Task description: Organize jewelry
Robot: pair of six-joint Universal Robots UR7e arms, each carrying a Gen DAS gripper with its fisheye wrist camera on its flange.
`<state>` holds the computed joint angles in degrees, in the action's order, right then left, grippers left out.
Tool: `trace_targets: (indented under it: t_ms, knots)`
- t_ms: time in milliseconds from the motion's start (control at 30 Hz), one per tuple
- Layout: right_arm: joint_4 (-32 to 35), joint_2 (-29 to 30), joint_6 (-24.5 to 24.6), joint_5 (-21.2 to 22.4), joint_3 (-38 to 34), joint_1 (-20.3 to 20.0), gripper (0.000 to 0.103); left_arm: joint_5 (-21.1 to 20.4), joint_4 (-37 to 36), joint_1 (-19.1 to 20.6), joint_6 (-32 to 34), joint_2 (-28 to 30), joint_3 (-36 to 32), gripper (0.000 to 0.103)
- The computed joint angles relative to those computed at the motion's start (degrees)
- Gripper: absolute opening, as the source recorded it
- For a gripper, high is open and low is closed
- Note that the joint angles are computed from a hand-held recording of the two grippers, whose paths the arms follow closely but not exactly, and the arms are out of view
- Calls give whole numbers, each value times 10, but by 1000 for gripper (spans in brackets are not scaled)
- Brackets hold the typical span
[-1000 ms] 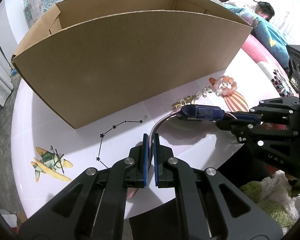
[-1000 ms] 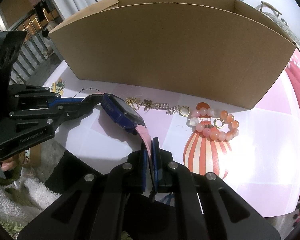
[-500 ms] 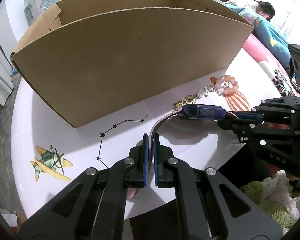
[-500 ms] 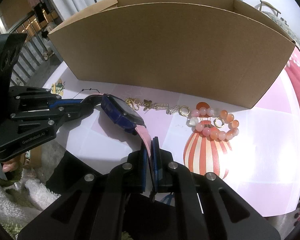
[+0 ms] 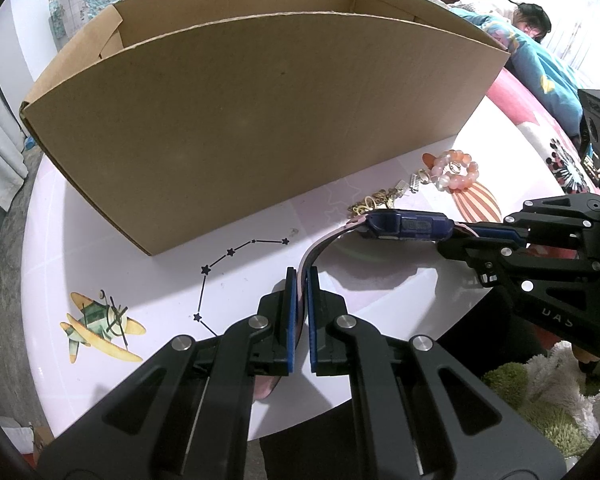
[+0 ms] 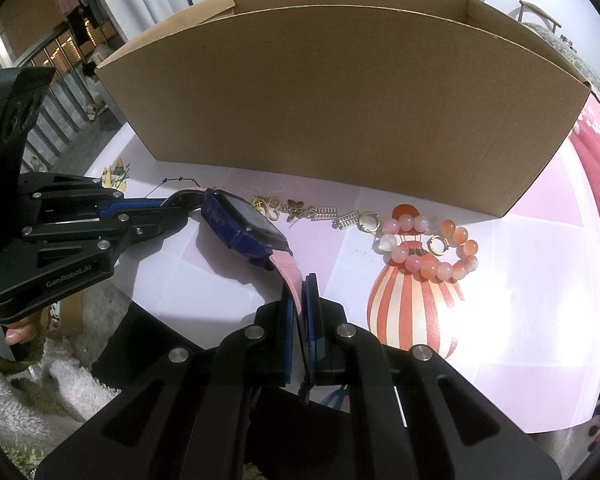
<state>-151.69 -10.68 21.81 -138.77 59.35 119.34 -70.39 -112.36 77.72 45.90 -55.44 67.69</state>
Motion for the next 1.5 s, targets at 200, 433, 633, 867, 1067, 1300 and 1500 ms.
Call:
trace_targets:
  t_ms: [200,433,633,867,1067,1300,1500]
  knots:
    - [-1,0,0,0,1,0,6,0,1,0,1,0,0,4]
    - [-2,1,0,0,-1,0,6,0,0,0,0,-1,0,4]
    - [-3,2,0,1,-3,-1,6,0,1,0,1,-1,0,5]
    - [-4,4,0,2,-5,-1,6,1,-1,0,1,-1,1,5]
    - [-5,4,1,2,-5,-1,6,1,0,0,1,-1,1,5]
    - [-2,7,3,2,-10,-1,6,2,-6,0,4,-2,5,5]
    - [-3,8,4,3,-11,-1,6,2,-6,0,4,-3,6,5]
